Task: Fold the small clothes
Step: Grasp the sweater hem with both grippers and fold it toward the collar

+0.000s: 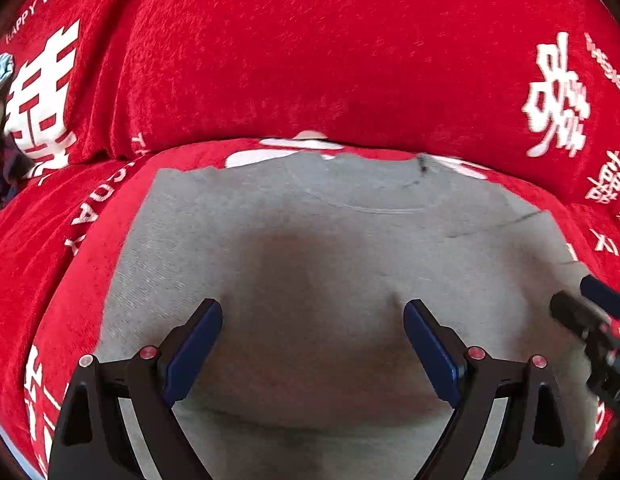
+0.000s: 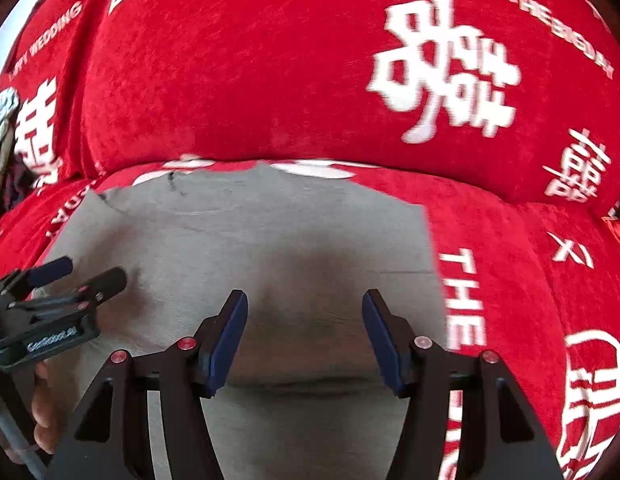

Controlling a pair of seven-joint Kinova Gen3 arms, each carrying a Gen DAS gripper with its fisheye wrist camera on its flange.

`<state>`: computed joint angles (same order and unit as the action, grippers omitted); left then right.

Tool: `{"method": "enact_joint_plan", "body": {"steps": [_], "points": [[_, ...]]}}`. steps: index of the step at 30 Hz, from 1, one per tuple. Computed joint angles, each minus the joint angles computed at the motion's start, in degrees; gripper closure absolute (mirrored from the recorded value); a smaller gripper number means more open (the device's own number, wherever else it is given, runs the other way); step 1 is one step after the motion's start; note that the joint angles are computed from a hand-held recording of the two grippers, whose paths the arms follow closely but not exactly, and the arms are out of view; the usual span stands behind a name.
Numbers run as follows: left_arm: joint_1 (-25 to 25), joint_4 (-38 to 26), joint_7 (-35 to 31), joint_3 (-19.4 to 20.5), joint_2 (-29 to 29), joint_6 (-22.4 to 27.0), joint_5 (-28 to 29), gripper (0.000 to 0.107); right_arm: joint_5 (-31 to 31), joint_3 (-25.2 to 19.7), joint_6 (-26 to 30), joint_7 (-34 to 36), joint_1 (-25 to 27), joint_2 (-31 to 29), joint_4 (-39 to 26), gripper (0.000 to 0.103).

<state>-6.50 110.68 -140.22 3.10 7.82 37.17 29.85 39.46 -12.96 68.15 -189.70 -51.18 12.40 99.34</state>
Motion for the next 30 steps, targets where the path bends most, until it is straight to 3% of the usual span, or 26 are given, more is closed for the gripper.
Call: {"method": "enact_joint_plan", "body": {"steps": [2,4,7,9,11,15,18,20,22,24,26,30], "points": [[0.6,-0.3,0.2,-0.6,1.3,-0.6,-1.5,0.015,-2.7,-0.1,-3.0,1.8,2.2,1.7,0.0,0.037],[0.0,-0.4,-2.4,-1.0,1.4,0.0,-0.3,0.015,-2.1,1.1,-2.7,1.5,0.7,2.1,0.6,0.034],[4.5,-0.7,-6.4,-7.6,1.4,1.2,1.7,0.015,-2.4,1.2,0.2,-0.5,-0.2,1.5,1.0,0.034],[5.3,-1.0,-6.3,-9.6,1.3,1.5,1.9,0.015,-4.1,2.0,4.5,-0.4,-1.3,1.9,-0.8,0.033],[5.5,-0.6,-4.6,-10.3,0.5,0.9,1.6,0.015,-3.7,0.8,6.0,-1.9,-1.2,1.3,-1.2,0.033],[5.0,0.6,-4.6,-9.8,-1.1,2.9,1.9,0.015,-2.7,-0.2,3.6,-2.6,-1.7,1.8,-2.4,0.033],[6.3,5.0,-8.0,-9.9,-4.0,-1.0,1.6,0.015,-2.5,-0.7,4.9,0.3,-3.1,4.8,-5.7,0.033],[3.9,6.8,-10.9,-8.6,-5.6,-1.7,2.8,0.015,-1.9,0.4,7.5,0.4,-6.1,6.6,-7.1,0.033],[-1.1,7.1,-12.9,-6.2,-6.5,1.0,4.3,0.014,-1.1,0.4,8.5,-1.9,-8.4,6.5,-6.4,0.032],[-4.1,7.0,-14.1,-6.6,-7.0,5.1,4.8,0.014,-2.6,-0.1,7.7,-2.6,-9.0,5.5,-5.5,0.022],[-3.1,8.4,-17.8,-9.6,-7.5,5.8,4.9,0.014,-3.2,-1.1,6.6,-3.8,-10.1,5.5,-4.3,0.021],[2.7,15.3,-27.2,-20.2,-12.4,2.6,9.2,0.004,-0.2,-2.2,10.3,-11.3,-16.7,5.7,-2.7,0.021]]}}
